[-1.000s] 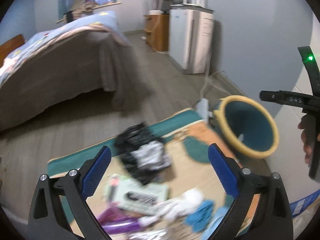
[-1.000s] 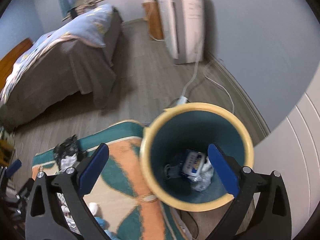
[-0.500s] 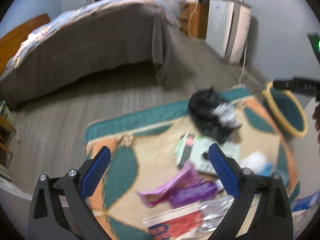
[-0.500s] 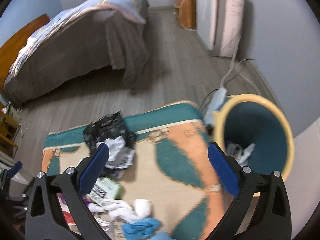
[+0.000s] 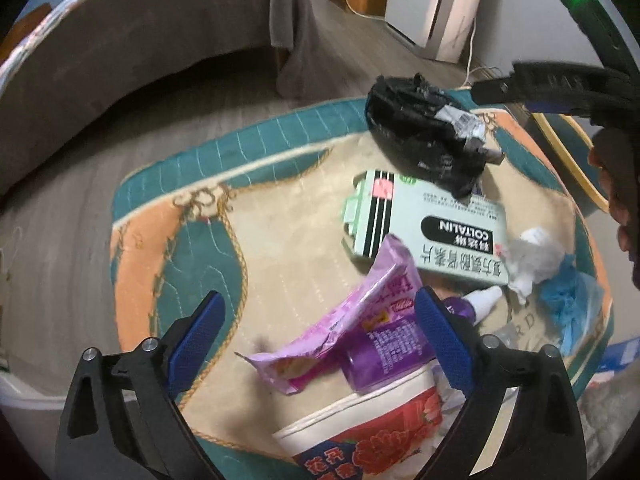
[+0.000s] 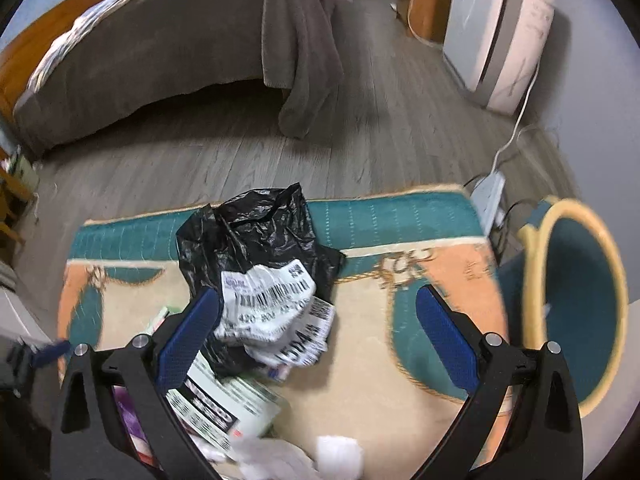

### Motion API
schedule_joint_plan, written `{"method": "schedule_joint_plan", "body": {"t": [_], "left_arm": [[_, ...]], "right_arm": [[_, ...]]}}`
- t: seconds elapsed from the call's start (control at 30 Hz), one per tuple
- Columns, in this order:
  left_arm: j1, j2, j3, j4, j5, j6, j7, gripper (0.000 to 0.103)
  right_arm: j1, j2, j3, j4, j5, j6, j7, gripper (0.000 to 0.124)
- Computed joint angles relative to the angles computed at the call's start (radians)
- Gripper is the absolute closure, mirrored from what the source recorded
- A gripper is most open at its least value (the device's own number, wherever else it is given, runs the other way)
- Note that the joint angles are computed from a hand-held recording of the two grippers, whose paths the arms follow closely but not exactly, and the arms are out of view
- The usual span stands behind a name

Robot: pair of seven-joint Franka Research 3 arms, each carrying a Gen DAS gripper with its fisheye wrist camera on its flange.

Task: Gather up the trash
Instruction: 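Grasp the pink wrapper with the left tool while the right grasps the black bag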

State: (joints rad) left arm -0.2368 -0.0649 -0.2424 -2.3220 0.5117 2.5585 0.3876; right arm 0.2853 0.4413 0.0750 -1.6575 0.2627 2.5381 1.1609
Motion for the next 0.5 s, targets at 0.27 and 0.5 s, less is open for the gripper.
{"method": "schedule_joint_plan", "body": {"t": [0.27,0.5], "left_arm": [[-0.010,0.007,0.002,-0.024,-0.060,0.034,0.101,0.034],[-0.020,0.002,0.003,-0.029,-0.151,0.056,0.201,0.087]], "right_arm": [[0.006,0.072,0.000,0.095,0.014,-0.132,0.077,0.052],[-0.019,0.063,0.017,0.103,0.054,-0.205,0.039,0.105]]}}
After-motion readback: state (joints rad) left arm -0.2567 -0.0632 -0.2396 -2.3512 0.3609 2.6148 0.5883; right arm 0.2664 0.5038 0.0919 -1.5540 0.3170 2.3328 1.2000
